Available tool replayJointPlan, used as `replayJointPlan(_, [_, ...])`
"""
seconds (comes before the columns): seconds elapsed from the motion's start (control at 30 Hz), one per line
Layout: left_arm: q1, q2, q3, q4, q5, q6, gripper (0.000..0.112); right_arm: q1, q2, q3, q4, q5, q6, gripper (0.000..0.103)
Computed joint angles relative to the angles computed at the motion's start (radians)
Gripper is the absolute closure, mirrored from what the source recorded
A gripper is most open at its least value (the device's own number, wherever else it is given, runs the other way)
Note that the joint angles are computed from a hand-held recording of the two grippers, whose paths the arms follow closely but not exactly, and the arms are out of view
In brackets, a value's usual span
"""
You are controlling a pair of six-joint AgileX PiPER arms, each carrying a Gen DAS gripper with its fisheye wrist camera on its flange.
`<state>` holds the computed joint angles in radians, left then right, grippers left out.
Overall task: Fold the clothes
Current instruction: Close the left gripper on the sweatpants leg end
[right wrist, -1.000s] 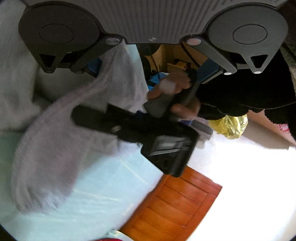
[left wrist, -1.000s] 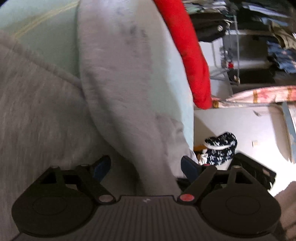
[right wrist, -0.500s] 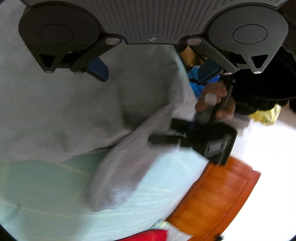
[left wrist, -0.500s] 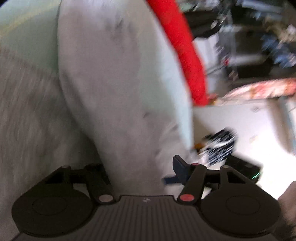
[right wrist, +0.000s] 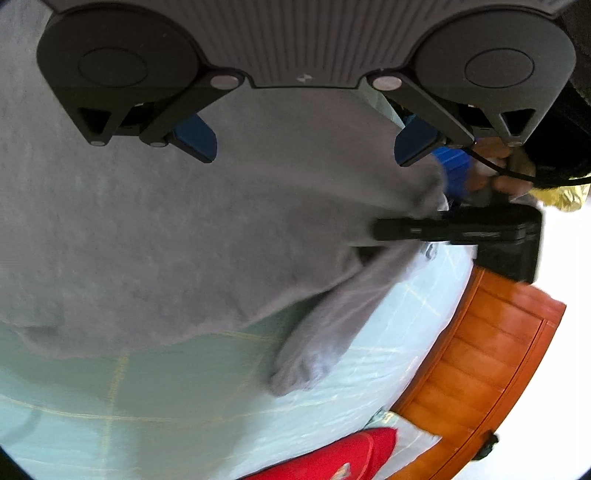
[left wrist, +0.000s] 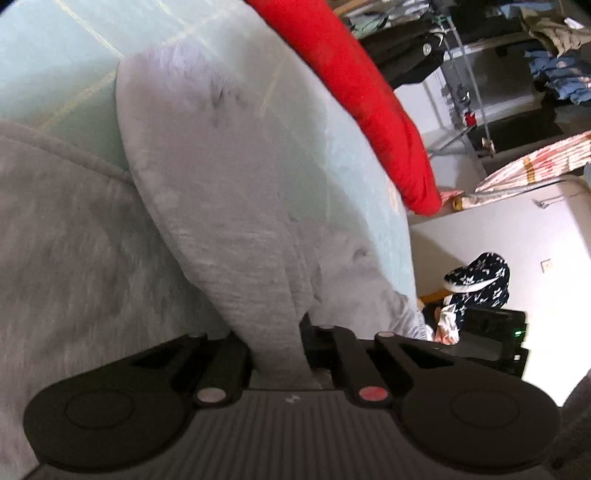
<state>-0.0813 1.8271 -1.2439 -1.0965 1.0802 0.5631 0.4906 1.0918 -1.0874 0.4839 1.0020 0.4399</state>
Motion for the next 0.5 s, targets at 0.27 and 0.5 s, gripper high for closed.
replayJointPlan(0.27, [-0.052,0.073,0.033,0.107,-0.086,-0.075,0.104,0.098,-0.077,0.047,-0.192,0.048,0.262,0.0])
replayJointPlan(0.5, [-0.062,0.12,-0.093,0.111,-0.054,-0.083,0.104,0.386,-0.163,0.049,-0.528,0.217,0.775,0.0])
